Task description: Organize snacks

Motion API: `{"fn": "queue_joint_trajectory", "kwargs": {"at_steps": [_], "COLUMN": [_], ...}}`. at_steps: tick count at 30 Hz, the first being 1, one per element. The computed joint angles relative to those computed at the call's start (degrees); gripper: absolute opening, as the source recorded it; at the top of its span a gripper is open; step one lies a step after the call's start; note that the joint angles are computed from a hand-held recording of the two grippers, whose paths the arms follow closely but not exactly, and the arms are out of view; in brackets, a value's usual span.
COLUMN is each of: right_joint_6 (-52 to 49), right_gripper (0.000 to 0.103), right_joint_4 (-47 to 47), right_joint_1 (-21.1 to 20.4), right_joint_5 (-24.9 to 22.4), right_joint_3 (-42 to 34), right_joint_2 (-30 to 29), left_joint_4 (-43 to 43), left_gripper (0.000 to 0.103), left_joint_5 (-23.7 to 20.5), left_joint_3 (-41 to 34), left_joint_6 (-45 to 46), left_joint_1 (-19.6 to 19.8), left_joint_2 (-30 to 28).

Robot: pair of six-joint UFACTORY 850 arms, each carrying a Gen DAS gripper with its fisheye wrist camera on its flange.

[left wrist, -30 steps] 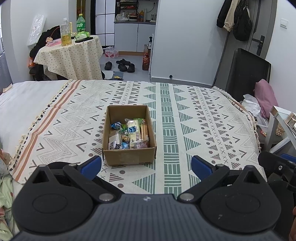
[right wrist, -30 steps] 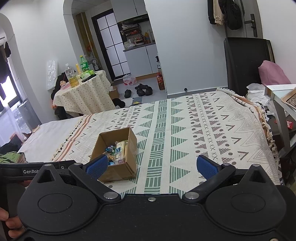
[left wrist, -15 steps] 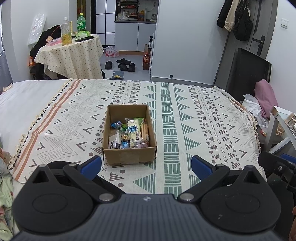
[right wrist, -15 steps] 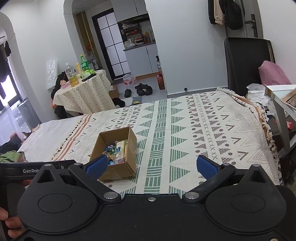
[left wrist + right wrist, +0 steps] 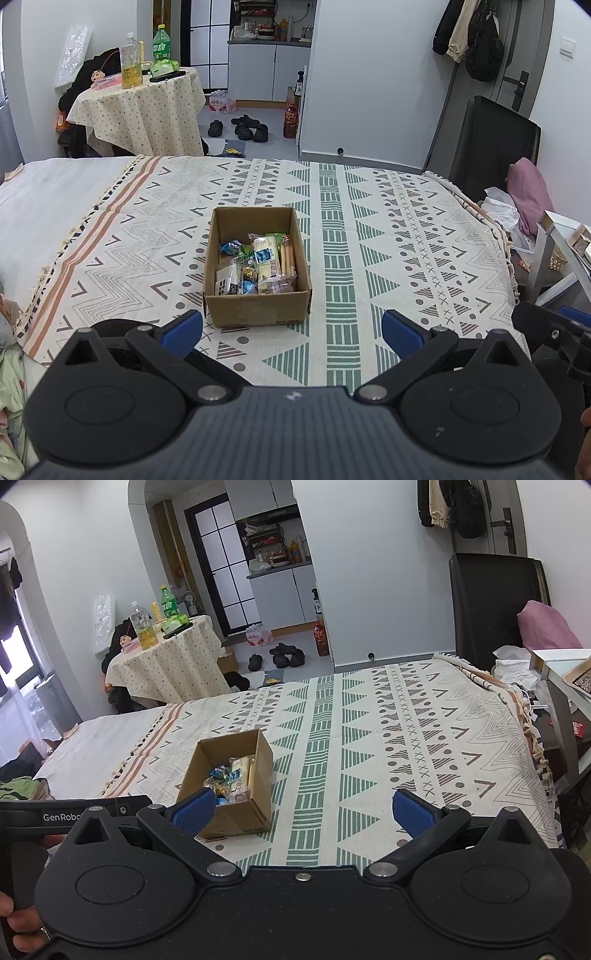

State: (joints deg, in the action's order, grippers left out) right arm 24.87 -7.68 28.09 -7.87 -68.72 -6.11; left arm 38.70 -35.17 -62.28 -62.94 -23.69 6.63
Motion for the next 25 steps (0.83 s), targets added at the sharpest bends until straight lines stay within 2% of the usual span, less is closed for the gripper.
{"fn": "queue_joint_trajectory", "kwargs": {"at_steps": [12,25], "right_joint_6": [4.68,0.72], "right_gripper": [0.103,0.103], "right_joint_4": [-4.64,-1.32], "right_joint_1": [-0.05,-0.27], "right_joint_5": [-0.24,-1.13], "right_joint_3": [0.45,-0.13], "right_joint_2": [0.21,-0.18], "left_joint_4": [-0.23,0.62], "left_gripper": [0.103,0.103], "left_joint_5": [0.41,0.20], "left_joint_3": [0.23,0.03], "left_joint_6": [0.10,-0.01], "left_joint_1": [0.07,0.06], "left_joint_2": [0.04,0.15]}}
